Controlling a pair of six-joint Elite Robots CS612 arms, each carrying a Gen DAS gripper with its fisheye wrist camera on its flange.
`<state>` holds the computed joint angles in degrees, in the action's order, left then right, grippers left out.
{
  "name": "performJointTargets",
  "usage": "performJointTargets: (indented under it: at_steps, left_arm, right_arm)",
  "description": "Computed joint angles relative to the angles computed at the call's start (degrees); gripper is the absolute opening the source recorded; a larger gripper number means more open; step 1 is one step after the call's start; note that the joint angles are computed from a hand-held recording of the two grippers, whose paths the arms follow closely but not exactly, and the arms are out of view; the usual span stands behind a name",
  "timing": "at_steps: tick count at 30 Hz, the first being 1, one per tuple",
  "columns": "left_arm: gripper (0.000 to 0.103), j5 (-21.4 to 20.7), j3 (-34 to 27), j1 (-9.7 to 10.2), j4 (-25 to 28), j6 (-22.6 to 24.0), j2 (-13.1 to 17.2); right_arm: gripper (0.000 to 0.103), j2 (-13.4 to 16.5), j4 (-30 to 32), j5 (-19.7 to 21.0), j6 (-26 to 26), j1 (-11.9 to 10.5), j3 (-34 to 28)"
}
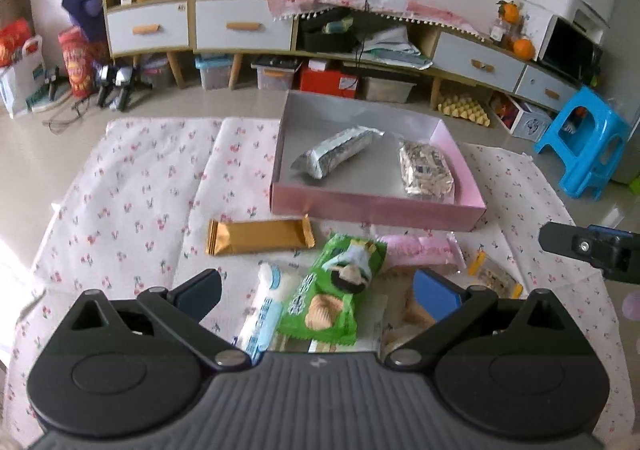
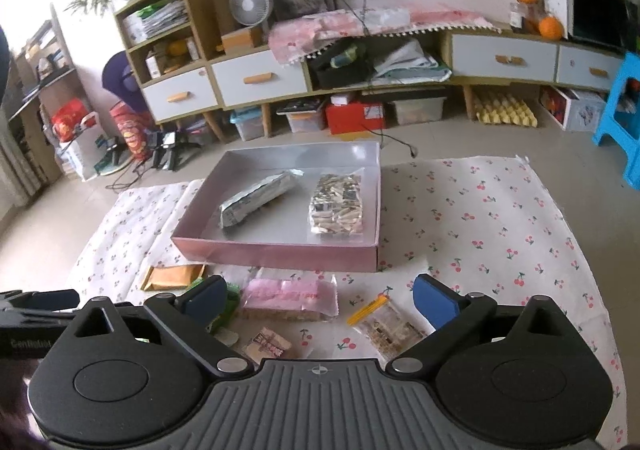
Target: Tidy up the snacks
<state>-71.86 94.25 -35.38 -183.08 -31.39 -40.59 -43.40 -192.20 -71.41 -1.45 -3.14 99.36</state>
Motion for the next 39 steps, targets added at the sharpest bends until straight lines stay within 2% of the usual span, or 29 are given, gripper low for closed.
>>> performJointTargets:
  at_steps: [4,7,12,17,22,26,28,34,37,39]
  left_arm:
    - [0.102,1.12,0.71,0.17,-0.40,1.30,0.15]
    - [0.102,0.30,0.92,0.50,-0.86,2.64,0.33]
    - [0.102,-2.52,1.49,1.25,-4.09,5.61,0.83]
    - [0.101,-5.24,1.23,1.79,-8.22,10.11,2.12]
    - [0.096,-9.43,0.38,2.39,-10.97,13.27,3.29]
    - [0.088,-12.93,-0.73,2.84,-9.77,14.15,3.77]
    - [0.079,-13.49,-1.31,2.89,-8.65,14.72,3.96]
    - [0.066,-14.37,-3.03,3.22,-4.55,14.99,4.39]
    - [0.059,-14.27,-4.08,3.33,-1.92,13.89,4.59]
    - [0.057,-13.92,-4.67,3.34,-0.28,12.98,4.65]
  right_arm:
    - [0.101,0.43,0.46,-0.06,-2.43,-0.10,-0.07]
    - [0.101,0.78,1.20,1.39,-4.86,-0.46,-0.14]
    - [0.101,1.24,3.57,5.96,-9.60,-1.31,-0.17]
    - [0.101,2.33,1.02,6.88,-16.28,-1.34,-0.06]
    - [0.101,3.45,0.86,11.66,-24.10,-1.85,-0.95]
    - [0.101,4.60,3.11,13.66,-26.61,-1.94,-3.09]
    - [0.101,5.05,6.32,15.15,-27.72,-2.03,-4.59]
    - [0.098,6.25,11.27,16.07,-31.18,-1.67,-8.00]
    - [0.087,6.69,15.02,16.98,-33.70,-1.36,-9.54]
    - [0.080,6.92,17.39,15.87,-36.15,-0.76,-10.38]
